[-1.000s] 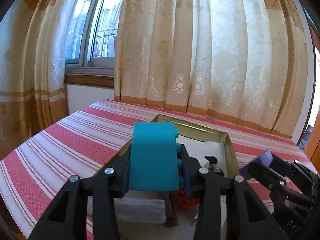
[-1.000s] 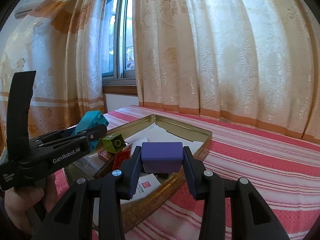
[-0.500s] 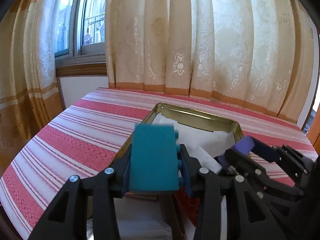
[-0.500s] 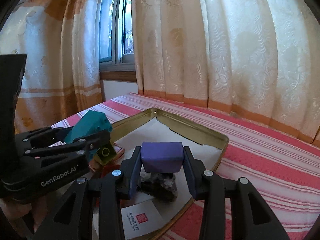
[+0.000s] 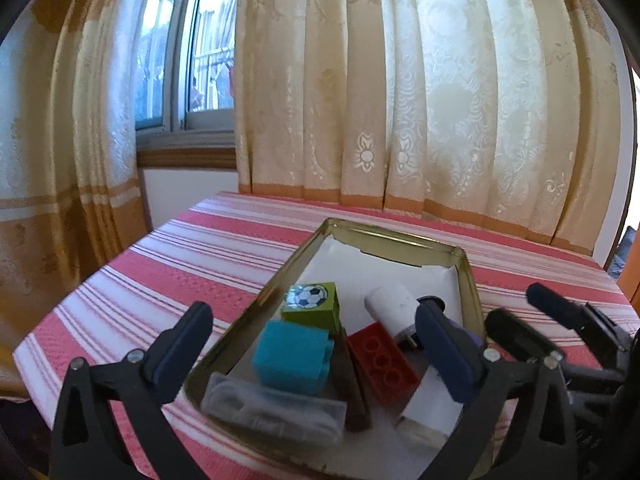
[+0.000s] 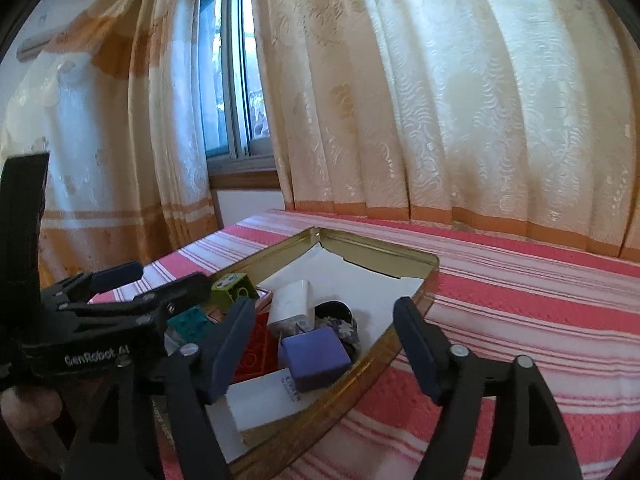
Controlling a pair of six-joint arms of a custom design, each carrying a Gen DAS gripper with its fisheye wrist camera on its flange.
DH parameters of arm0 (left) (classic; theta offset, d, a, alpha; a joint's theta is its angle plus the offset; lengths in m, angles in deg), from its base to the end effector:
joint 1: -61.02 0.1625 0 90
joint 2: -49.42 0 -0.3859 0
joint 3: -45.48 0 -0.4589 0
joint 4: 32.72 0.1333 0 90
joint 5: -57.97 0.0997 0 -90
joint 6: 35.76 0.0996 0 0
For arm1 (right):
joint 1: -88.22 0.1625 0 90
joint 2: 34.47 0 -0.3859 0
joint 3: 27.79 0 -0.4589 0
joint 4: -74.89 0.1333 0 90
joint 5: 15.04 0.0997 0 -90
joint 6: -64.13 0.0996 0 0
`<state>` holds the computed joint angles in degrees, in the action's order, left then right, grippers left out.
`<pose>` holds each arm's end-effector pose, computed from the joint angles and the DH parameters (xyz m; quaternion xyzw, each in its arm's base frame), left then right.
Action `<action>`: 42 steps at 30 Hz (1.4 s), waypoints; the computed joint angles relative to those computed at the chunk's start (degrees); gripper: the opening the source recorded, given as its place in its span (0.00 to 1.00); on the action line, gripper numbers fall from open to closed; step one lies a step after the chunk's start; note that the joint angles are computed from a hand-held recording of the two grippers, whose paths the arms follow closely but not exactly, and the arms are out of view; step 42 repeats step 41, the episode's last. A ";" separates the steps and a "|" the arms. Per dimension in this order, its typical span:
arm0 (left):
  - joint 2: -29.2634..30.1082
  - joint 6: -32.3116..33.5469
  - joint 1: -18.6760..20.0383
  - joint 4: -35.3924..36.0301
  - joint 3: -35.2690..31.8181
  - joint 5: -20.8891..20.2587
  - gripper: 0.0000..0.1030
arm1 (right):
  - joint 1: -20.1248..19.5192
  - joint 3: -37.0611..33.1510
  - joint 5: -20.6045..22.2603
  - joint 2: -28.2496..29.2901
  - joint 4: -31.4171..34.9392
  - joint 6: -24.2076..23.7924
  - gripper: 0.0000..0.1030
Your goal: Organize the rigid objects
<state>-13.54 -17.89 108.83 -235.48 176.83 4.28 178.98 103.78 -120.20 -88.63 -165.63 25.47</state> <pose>-0.1744 -0.4787 0.0919 0.3385 0.8206 -0.4115 0.2065 0.1132 -0.4455 0.0949 0.1946 -0.7761 0.5240 0.2919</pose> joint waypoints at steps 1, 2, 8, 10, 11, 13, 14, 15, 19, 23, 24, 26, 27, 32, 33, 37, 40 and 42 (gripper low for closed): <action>-0.28 -0.03 -0.38 -0.17 0.36 0.58 1.00 | 0.27 0.63 0.22 -0.51 -0.37 0.43 0.74; -0.70 -0.18 -0.85 -0.28 0.82 1.23 1.00 | 0.51 0.92 0.21 -0.75 -0.57 0.53 0.74; -2.67 -0.54 -2.39 -0.39 2.51 3.57 1.00 | 3.37 2.15 -0.71 -2.06 -1.36 0.33 0.81; -2.99 -0.16 -2.78 -0.88 2.94 4.44 1.00 | 4.53 2.22 -1.53 -2.31 -1.17 0.03 0.84; -3.11 0.03 -2.93 -0.91 3.06 4.90 1.00 | 5.07 2.23 -1.79 -2.46 -1.04 -0.08 0.85; -3.49 0.20 -2.95 -0.83 3.26 5.38 1.00 | 5.75 2.25 -1.98 -2.69 -0.63 -0.18 0.86; -3.83 0.16 -2.87 -0.72 3.40 5.55 1.00 | 6.07 2.29 -2.14 -2.84 -0.39 -0.15 0.86; -4.00 0.13 -2.77 -0.61 3.41 5.69 1.00 | 6.47 2.18 -2.46 -2.97 0.01 -0.04 0.86; -4.67 -0.36 -2.25 -0.05 3.44 5.60 1.00 | 7.19 1.89 -3.33 -3.00 0.71 0.22 0.86; -4.69 -0.56 -1.84 0.04 3.24 5.70 1.00 | 7.26 1.48 -3.63 -2.72 1.00 0.15 0.86; -4.59 -0.58 -1.77 0.04 3.16 5.84 1.00 | 7.27 1.47 -3.66 -2.66 0.99 0.17 0.86; -4.55 -0.84 -1.54 0.29 3.03 5.73 1.00 | 7.30 1.27 -3.94 -2.40 1.18 0.20 0.86; -4.56 -0.96 -1.41 0.51 2.96 5.60 1.00 | 7.29 1.20 -4.08 -2.35 1.32 0.21 0.86; -4.19 -0.75 -1.43 0.66 2.87 5.98 1.00 | 6.98 1.06 -4.14 -2.15 1.64 0.31 0.86; -3.93 -0.34 -1.51 0.32 2.87 6.18 1.00 | 6.96 1.08 -4.14 -2.13 1.65 0.39 0.86; -2.91 0.95 -1.90 -1.06 2.85 7.15 1.00 | 6.97 1.09 -4.23 -2.18 1.69 0.41 0.86; -2.66 1.57 -2.14 -1.68 3.02 7.39 1.00 | 6.93 1.14 -4.18 -2.19 1.68 0.38 0.86; -2.77 1.39 -2.11 -1.47 3.03 7.15 1.00 | 6.98 1.06 -4.28 -2.14 1.70 0.38 0.86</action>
